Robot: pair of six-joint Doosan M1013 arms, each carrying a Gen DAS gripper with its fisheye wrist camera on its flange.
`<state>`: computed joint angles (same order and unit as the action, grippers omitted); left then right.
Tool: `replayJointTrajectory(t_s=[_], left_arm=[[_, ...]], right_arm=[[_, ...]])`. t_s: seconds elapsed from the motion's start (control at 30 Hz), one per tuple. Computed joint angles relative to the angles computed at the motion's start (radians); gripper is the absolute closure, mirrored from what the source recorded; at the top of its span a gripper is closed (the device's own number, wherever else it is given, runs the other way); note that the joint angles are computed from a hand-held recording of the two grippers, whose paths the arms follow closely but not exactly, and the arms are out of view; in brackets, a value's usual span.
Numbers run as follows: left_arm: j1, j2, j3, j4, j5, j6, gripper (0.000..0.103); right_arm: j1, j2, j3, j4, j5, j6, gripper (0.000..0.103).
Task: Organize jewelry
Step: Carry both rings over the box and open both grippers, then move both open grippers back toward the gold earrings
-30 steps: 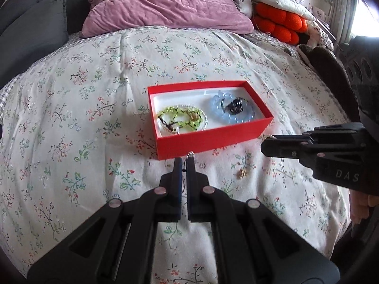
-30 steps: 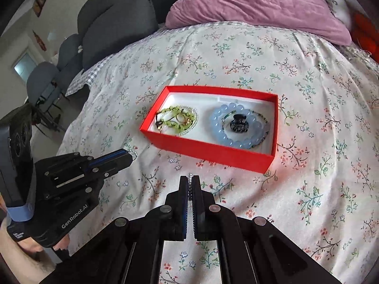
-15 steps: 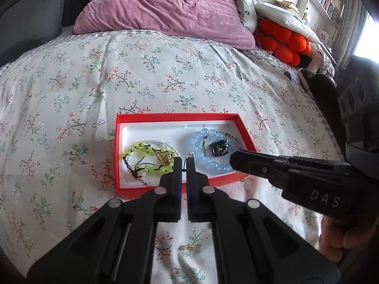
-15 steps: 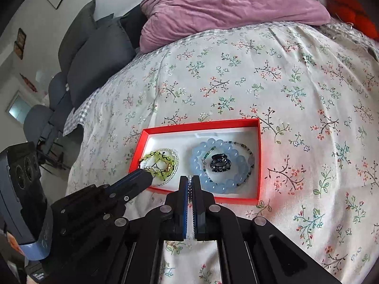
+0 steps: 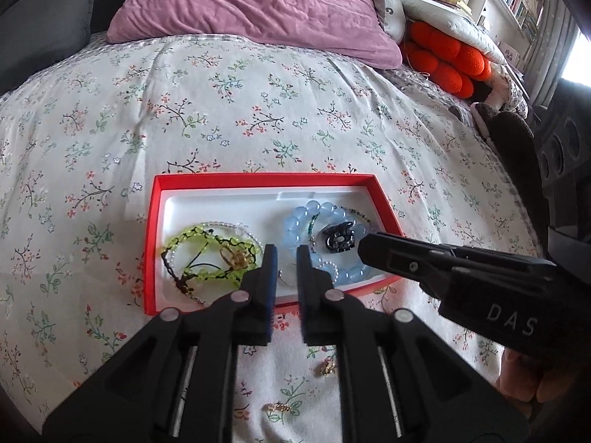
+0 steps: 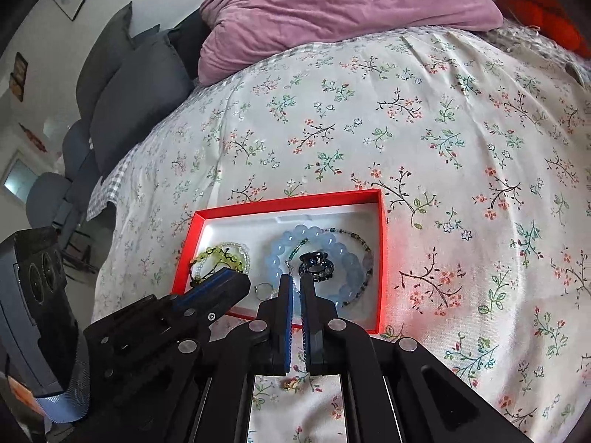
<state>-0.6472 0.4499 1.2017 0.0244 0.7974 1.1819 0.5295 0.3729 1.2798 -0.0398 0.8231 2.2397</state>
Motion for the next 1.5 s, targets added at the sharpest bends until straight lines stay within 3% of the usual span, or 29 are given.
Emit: replayJointTrajectory(t_s=[0.07,0.2,0.33,0.57,0.63,0.7,0.73,0.77,1.2,1.5], left_arm=[[0.000,-0.004,0.004,0.006,-0.009,-0.007,0.071],[-0.005,-0.012,0.005,0.042,-0.006,-0.022,0.061],[-0.013,-0.032,0.021,0.103,-0.010,-0.063,0.039],[-0.030,-0.068,0.052,0.182,0.020,-0.102,0.018],[-0.032,-0.075,0.059,0.186,0.041,-0.109,0.015],[-0.031,-0.079,0.064,0.174,0.069,-0.112,0.011],[-0.031,-0.081,0.067,0.173,0.084,-0.116,0.009],[-0.032,-0.083,0.070,0.175,0.096,-0.120,0.008],[-0.045,-0.110,0.122,0.187,0.188,-0.062,0.004],[-0.053,-0.095,0.146,0.159,0.254,-0.011,0.004]], right_arm=[[-0.002,-0.003,0.001,0.006,0.002,-0.001,0.091],[-0.002,-0.012,0.004,-0.005,0.016,-0.003,0.091],[-0.003,-0.026,0.012,-0.014,0.030,-0.006,0.090],[0.003,-0.056,0.038,-0.047,0.057,-0.006,0.083],[0.006,-0.065,0.048,-0.062,0.060,-0.003,0.076],[0.009,-0.074,0.058,-0.071,0.062,0.002,0.060],[0.011,-0.078,0.064,-0.079,0.062,0.009,0.039],[0.014,-0.084,0.073,-0.093,0.058,0.022,0.028],[0.036,-0.110,0.119,-0.180,0.132,0.013,0.020],[0.066,-0.083,0.124,-0.200,0.218,-0.101,0.020]])
